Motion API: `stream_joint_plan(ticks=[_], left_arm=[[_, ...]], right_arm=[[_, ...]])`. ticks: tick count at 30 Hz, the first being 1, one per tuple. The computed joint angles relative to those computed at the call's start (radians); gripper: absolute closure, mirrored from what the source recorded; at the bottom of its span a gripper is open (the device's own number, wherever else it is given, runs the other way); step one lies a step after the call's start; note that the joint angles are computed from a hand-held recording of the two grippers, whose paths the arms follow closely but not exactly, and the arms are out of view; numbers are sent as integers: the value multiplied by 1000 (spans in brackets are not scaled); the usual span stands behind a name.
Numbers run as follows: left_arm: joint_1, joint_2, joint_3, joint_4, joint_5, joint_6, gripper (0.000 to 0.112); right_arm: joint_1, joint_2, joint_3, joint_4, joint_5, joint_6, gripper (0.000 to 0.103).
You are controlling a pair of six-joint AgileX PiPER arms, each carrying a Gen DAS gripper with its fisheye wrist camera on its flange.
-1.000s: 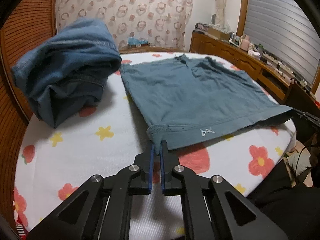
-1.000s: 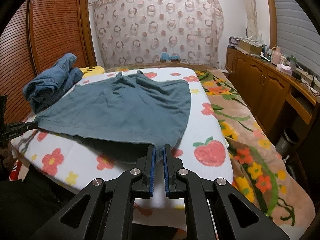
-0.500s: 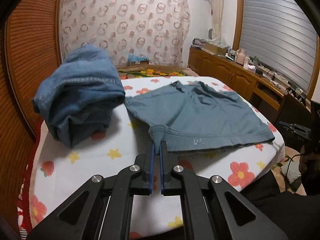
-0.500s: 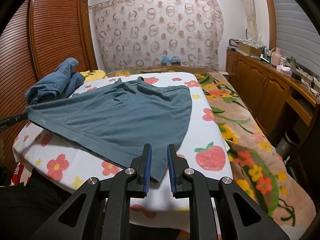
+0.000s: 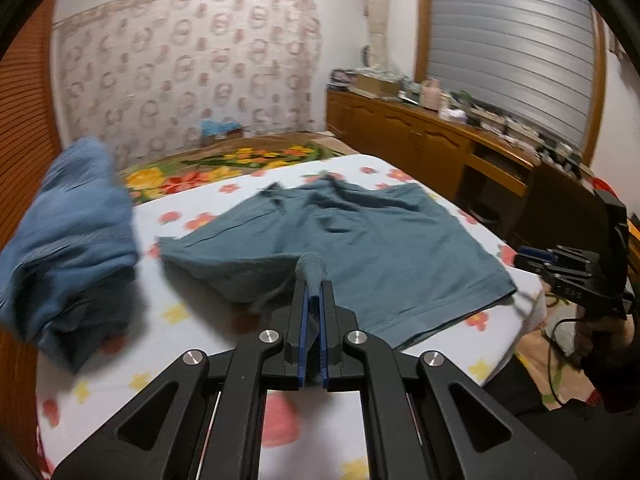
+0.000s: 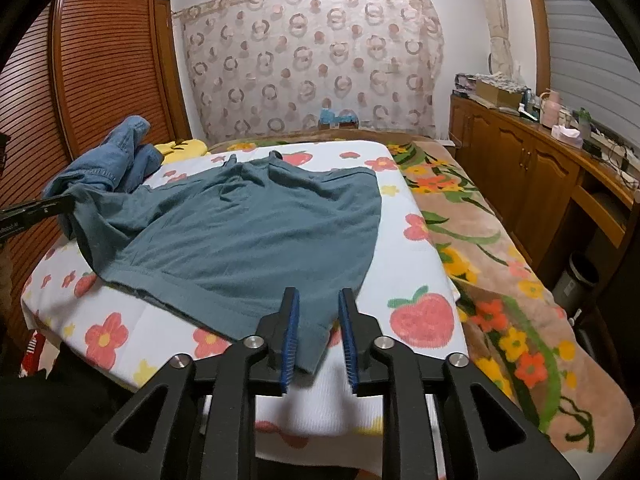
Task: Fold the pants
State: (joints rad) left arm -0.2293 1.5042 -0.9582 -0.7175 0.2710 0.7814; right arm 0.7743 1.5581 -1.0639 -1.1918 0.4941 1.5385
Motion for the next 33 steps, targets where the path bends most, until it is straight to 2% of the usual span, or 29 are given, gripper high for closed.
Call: stream_joint_plan(ticks=[6, 12, 16, 18, 20, 23, 27, 31, 33], left_arm=[[-117, 48, -89, 163, 35, -149, 107], [-182, 90, -164, 216, 74, -191, 107], [-224, 101, -200, 326, 81, -285, 107], [-227, 104, -207, 351, 90, -312, 107], [-214, 114, -209, 319, 99, -292, 106], [-198, 120, -203, 314, 100, -295, 96], [-184, 101, -158, 304, 68, -290, 72], [-165, 99, -123, 281, 34, -269, 58], [-146, 99, -100, 220, 15, -214, 40]], right_arm=[[0, 1, 16, -25, -7, 33, 75], [-3, -4, 18, -18, -7, 31, 74], [1, -5, 18, -23, -6, 36, 74], [2, 0, 12, -20, -9, 30, 74], [5, 1, 13, -18, -12, 25, 74], [10, 6, 5, -6, -13, 6, 74], [12, 20, -14, 12, -18, -23, 73], [11, 32, -36, 35, -28, -64, 72], [12, 38, -47, 44, -33, -86, 70]])
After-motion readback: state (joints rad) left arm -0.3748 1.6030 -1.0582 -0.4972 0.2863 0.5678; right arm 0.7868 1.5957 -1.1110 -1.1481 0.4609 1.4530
